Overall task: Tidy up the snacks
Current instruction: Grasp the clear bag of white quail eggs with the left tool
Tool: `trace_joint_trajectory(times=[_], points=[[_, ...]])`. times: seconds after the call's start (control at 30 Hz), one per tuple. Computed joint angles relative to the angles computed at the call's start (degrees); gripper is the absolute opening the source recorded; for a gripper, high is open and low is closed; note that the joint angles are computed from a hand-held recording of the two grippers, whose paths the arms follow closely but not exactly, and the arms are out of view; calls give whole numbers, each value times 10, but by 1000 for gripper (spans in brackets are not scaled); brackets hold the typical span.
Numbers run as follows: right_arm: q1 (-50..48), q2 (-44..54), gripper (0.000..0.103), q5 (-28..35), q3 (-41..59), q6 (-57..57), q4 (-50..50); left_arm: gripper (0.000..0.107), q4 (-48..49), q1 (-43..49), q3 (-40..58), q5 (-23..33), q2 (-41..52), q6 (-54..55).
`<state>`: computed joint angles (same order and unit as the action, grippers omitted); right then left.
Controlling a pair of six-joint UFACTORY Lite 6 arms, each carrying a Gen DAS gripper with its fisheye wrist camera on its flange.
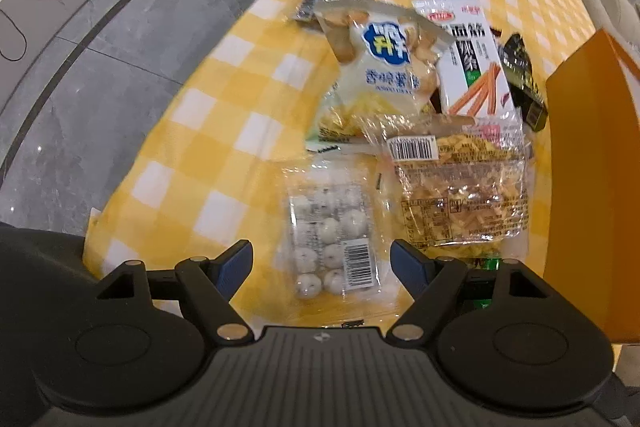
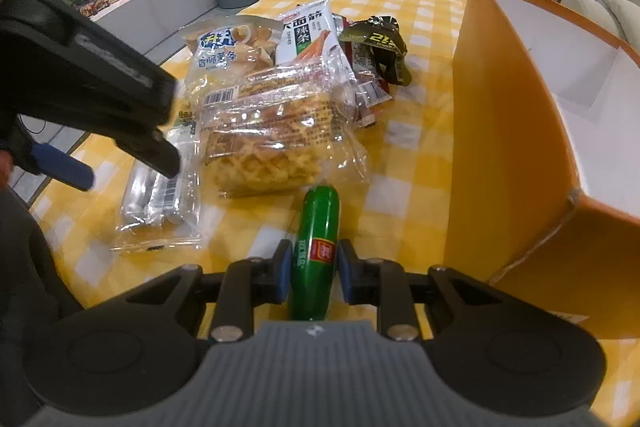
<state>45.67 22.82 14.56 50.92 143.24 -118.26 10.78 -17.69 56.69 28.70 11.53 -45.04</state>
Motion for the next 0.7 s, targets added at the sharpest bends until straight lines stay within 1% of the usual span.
trace_joint_trajectory(times=[0.1,0.17,0.23,0.33,0.43,0.5,0.6,0.67,0.7], points=[[-3,3,22,-2,3,6,-7,94,32,-14,16,3,26,-24],[-2,1,22,-3,2,2,-3,98,51,-21,28,6,43,-46],[-4,1,23,-5,2,7,-7,98,66,-26,32,6,48,-65],[-4,0,23,-5,1,10,-10,100,51,-20,38,2,55,-65],[-1,1,23,-2,1,5,-7,103,11,-4,51,0,74,-43],[0,2,23,-2,2,6,-7,103,15,-7,58,-1,84,-44],[-1,2,23,-2,2,7,-8,103,52,-22,80,11,111,-56],[0,3,23,-2,2,7,-7,103,99,-37,89,26,123,-78],[0,3,23,-1,2,9,-10,103,108,-38,75,11,113,-82]])
